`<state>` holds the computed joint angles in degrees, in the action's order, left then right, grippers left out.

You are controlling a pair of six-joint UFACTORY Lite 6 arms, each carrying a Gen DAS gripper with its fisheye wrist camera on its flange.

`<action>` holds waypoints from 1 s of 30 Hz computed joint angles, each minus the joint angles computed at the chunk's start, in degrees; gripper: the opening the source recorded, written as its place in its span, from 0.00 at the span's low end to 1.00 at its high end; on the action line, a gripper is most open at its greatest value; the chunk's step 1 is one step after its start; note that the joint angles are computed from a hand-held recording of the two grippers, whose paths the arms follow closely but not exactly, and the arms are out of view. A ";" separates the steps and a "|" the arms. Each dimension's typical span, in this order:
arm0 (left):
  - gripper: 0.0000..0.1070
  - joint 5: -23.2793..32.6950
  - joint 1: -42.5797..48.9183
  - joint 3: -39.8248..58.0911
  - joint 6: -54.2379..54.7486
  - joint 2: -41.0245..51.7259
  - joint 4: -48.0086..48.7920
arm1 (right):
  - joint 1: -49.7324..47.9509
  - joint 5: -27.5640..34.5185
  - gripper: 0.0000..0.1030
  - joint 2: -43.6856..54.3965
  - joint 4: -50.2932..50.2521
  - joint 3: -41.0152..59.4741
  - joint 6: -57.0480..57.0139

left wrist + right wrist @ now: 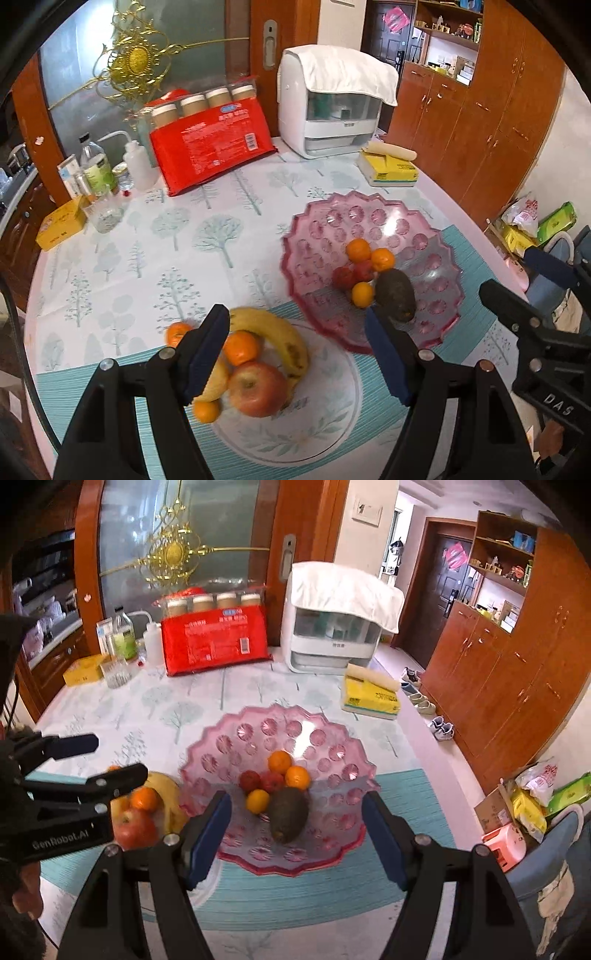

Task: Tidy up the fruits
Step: 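Move both grippers back from the bowl toward the fruit plate, then grasp the yellow pear with the left gripper while the right gripper grasps the red apple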

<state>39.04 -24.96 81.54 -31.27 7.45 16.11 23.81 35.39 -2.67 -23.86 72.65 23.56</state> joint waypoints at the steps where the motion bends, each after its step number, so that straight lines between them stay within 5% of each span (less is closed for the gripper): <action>1: 0.69 0.25 0.50 -0.74 0.49 -1.00 -0.01 | 0.75 0.33 0.71 -0.05 0.47 0.32 0.13; 13: 0.70 2.39 9.71 -12.11 12.52 -15.84 -5.05 | 14.93 6.77 0.71 1.61 -4.89 2.45 16.11; 30: 0.74 -0.90 28.36 -26.17 41.70 -21.54 -22.65 | 21.53 0.79 0.71 -0.01 -2.00 -8.52 30.74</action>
